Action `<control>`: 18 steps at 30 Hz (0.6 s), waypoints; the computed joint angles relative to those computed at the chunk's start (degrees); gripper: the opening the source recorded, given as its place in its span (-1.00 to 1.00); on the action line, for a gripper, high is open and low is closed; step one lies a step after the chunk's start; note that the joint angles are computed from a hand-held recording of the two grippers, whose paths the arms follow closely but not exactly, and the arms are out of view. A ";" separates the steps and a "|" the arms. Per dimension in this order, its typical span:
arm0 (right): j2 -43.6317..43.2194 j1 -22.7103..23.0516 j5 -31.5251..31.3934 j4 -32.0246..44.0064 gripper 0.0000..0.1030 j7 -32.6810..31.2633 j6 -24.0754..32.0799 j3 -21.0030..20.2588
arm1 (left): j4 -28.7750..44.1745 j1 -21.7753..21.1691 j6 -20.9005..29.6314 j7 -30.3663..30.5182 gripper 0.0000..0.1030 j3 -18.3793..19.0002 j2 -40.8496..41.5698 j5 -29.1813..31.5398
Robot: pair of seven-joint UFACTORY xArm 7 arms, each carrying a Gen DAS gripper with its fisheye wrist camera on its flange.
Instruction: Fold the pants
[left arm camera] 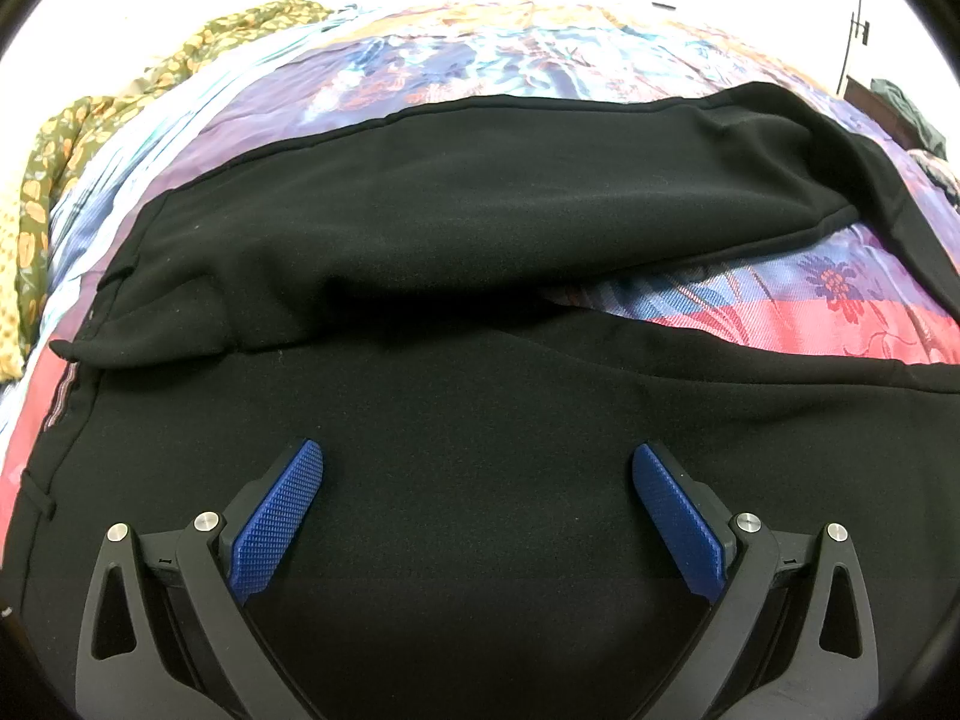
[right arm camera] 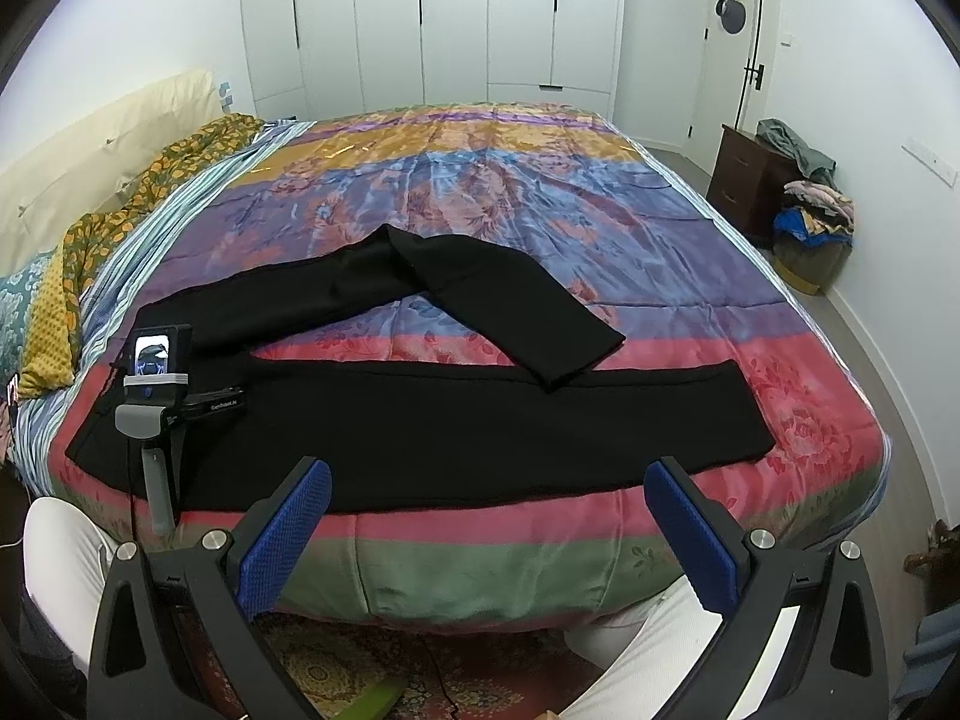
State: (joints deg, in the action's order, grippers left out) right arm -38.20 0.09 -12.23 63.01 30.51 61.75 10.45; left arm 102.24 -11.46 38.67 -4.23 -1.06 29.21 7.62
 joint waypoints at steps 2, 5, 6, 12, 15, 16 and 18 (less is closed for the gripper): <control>-0.09 -0.02 -0.05 -0.06 1.00 0.10 -0.04 0.01 | -0.03 0.00 -0.01 0.02 0.99 0.01 -0.02 -0.01; -0.15 -0.01 -0.06 -0.06 1.00 0.14 0.08 0.01 | -0.01 0.00 0.00 0.02 0.99 0.02 -0.01 -0.02; -0.19 -0.01 -0.08 -0.11 1.00 0.16 0.02 0.01 | 0.03 -0.01 0.01 0.01 0.99 0.02 0.02 -0.01; -0.27 0.10 0.03 -0.23 1.00 0.02 0.03 -0.10 | 0.04 -0.02 0.02 0.02 0.99 0.02 0.03 -0.02; -0.52 0.17 0.21 -0.53 1.00 -0.14 0.23 -0.23 | 0.05 -0.02 0.02 0.02 0.99 0.03 0.04 -0.02; -0.59 0.16 0.27 -0.62 1.00 -0.11 0.25 -0.26 | 0.05 -0.02 0.02 0.02 0.99 0.03 0.04 -0.02; -0.58 0.10 0.36 -0.63 1.00 0.03 0.28 -0.22 | 0.07 -0.02 0.03 0.02 0.99 0.03 0.05 -0.02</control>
State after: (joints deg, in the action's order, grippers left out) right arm -38.77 0.19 -11.87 62.37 30.54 62.03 10.23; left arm 102.31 -11.47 38.70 -4.21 -1.03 29.26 7.61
